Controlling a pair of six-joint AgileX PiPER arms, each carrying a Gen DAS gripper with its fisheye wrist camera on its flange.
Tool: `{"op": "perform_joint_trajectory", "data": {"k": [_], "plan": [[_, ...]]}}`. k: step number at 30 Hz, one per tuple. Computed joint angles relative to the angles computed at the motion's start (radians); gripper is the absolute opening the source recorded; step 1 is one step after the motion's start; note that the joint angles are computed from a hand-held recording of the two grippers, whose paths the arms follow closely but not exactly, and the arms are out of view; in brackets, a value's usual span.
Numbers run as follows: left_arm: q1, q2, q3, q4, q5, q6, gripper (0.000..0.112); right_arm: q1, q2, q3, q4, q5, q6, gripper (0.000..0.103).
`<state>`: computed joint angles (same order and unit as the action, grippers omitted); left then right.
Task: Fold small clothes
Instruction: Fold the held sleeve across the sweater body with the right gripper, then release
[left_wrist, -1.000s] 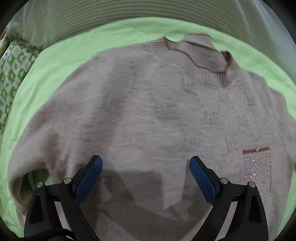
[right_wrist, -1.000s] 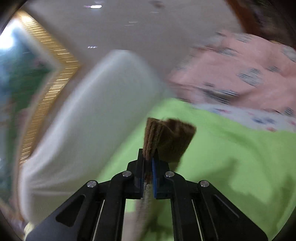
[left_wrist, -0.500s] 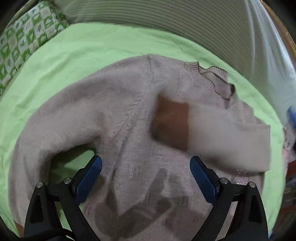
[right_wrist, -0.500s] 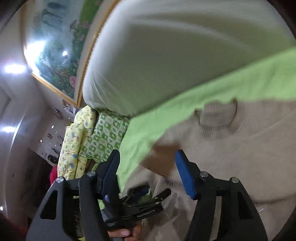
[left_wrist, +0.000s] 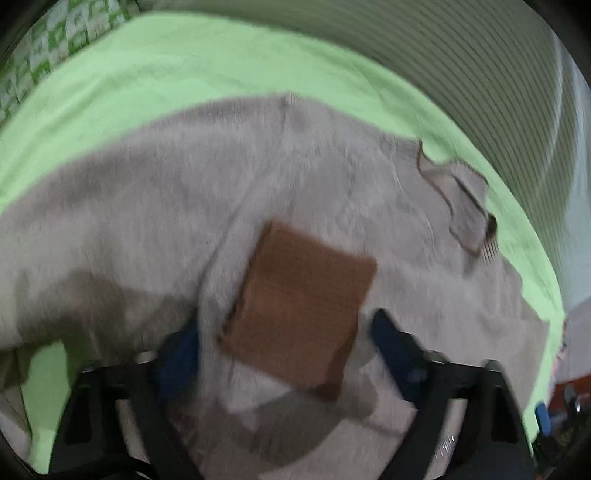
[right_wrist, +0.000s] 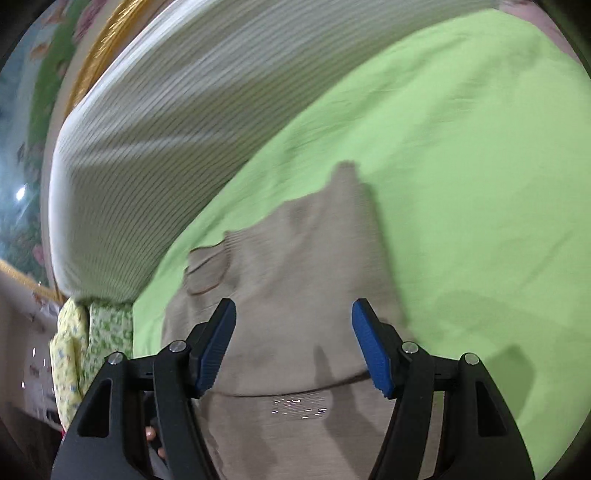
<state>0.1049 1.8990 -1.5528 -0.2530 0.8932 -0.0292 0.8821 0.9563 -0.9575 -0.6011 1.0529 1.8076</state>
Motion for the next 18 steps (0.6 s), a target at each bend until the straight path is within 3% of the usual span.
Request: {"op": "perform_joint_trajectory", "data": {"k": [1,2,3,6,8,11,13,15,16,18], "plan": [[-0.004,0.000,-0.008,0.019,0.002,-0.007,0.053,-0.001,-0.010,0.005,0.000,0.019,-0.005,0.066],[0.005,-0.007,-0.010,0.020,0.006,0.002,0.028,-0.002,-0.016,0.010,-0.001,0.027,-0.008,0.066],[0.033,-0.020,-0.004,-0.018,0.014,0.041,0.017,-0.011,-0.023,0.014,0.001,0.027,-0.017,0.066],[0.164,-0.082,0.042,-0.241,0.027,0.248,0.001,-0.018,-0.013,0.009,-0.011,0.025,-0.021,0.066],[0.208,-0.116,0.053,-0.268,0.008,0.318,0.000,-0.045,0.004,0.002,-0.003,-0.003,-0.057,0.066],[0.255,-0.090,0.001,-0.350,0.085,0.386,0.000,-0.058,0.052,-0.020,0.009,-0.037,-0.080,0.066],[0.277,-0.065,-0.053,-0.360,0.188,0.409,0.011,-0.073,0.079,-0.021,0.025,-0.079,-0.086,0.066],[0.275,-0.055,-0.076,-0.368,0.273,0.414,0.048,-0.067,0.101,-0.022,0.019,-0.111,-0.068,0.066],[0.256,-0.056,-0.070,-0.360,0.278,0.404,0.055,-0.063,0.112,-0.025,0.017,-0.117,-0.063,0.066],[0.210,-0.082,-0.014,-0.329,0.268,0.390,0.057,-0.057,0.125,-0.027,0.015,-0.128,-0.055,0.066]]}}
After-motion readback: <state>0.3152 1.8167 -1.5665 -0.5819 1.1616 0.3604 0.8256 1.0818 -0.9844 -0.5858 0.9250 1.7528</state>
